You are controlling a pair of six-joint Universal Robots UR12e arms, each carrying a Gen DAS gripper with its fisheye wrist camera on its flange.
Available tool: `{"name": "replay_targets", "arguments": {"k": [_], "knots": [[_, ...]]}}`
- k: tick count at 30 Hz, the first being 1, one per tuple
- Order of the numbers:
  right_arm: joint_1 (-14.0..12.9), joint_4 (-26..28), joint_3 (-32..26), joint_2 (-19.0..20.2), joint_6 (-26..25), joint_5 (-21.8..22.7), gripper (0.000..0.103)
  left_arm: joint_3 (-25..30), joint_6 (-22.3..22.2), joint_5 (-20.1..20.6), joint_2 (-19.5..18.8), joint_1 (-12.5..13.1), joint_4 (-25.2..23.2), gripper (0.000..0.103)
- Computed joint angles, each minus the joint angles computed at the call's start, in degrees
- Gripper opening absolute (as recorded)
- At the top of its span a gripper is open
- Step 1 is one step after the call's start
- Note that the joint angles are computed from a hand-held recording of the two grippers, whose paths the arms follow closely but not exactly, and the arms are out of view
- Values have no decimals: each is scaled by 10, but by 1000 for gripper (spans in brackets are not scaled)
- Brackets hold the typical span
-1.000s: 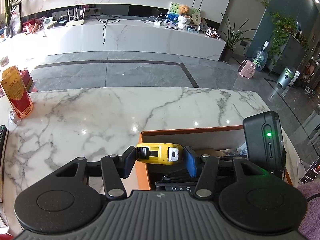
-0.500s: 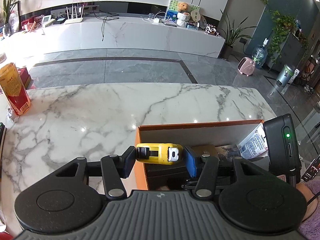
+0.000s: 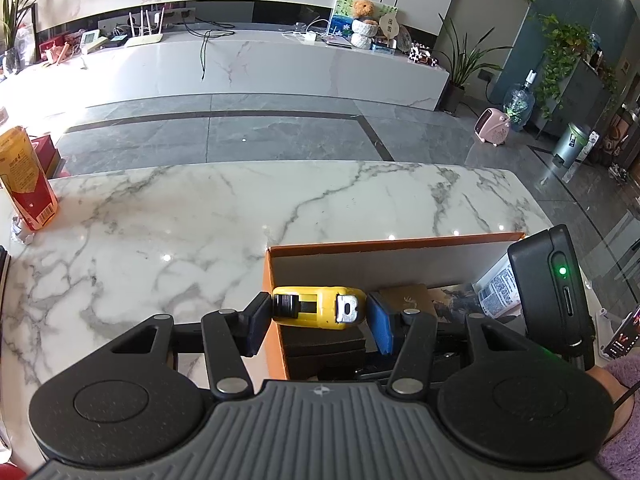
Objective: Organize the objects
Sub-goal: 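Lower the black box into the orange box and open right tool while left tool holds tape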
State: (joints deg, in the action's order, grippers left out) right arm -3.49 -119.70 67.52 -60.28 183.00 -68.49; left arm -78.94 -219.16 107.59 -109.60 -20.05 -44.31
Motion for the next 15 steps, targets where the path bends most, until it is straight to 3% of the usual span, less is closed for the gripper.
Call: {"name": "replay_targets", "arguments": {"k": [8, 15], "knots": [[6, 44, -16, 2, -41, -14, 44, -3, 1, -7, 2, 1, -5, 60], [3, 42, -19, 0, -33, -10, 45, -4, 1, -7, 3, 1, -3, 60]]}}
